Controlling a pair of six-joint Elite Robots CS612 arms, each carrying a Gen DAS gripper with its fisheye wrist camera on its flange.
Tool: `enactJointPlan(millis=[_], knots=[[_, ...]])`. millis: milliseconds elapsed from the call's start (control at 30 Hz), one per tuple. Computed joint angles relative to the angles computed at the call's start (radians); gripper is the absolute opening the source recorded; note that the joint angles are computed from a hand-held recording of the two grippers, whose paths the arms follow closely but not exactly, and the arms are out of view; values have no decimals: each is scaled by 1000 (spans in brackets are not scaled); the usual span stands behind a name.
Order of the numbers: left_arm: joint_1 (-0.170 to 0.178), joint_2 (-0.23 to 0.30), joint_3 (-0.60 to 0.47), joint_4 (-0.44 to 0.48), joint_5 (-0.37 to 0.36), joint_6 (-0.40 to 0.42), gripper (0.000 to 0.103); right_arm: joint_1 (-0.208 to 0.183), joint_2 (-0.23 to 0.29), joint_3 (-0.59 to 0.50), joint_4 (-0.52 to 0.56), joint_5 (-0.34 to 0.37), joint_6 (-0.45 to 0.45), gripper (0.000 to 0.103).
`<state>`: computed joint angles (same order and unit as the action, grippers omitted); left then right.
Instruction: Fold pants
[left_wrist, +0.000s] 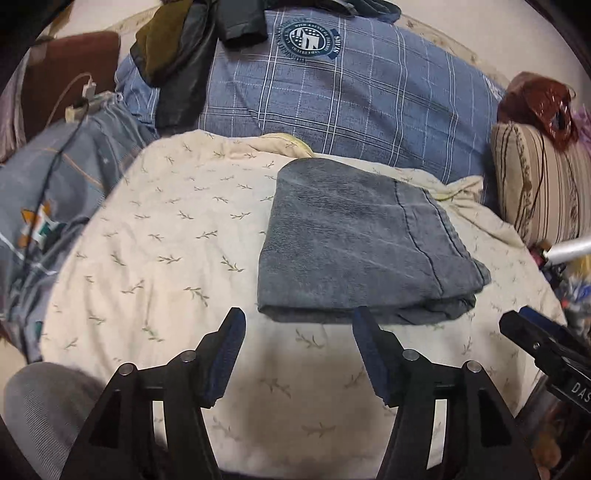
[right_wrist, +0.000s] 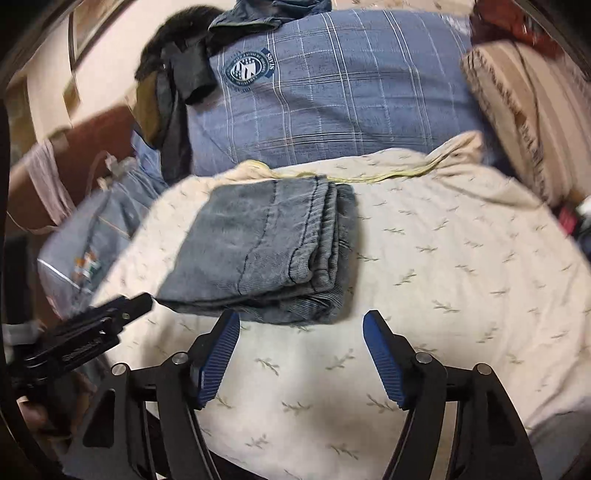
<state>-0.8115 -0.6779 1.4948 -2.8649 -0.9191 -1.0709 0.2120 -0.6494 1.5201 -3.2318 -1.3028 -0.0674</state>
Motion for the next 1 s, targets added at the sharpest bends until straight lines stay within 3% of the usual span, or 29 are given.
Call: enactJointPlan(millis=[133, 367, 1000], knots=[[-28, -37, -2, 101, 39, -53, 67, 5, -27, 20, -28, -17, 29, 73], [-71, -80, -2, 221, 129, -63, 73, 2, -56, 38, -16, 3, 124, 74], [-62, -105, 1, 274, 114, -70, 74, 18, -64, 47, -16, 7, 109, 74]])
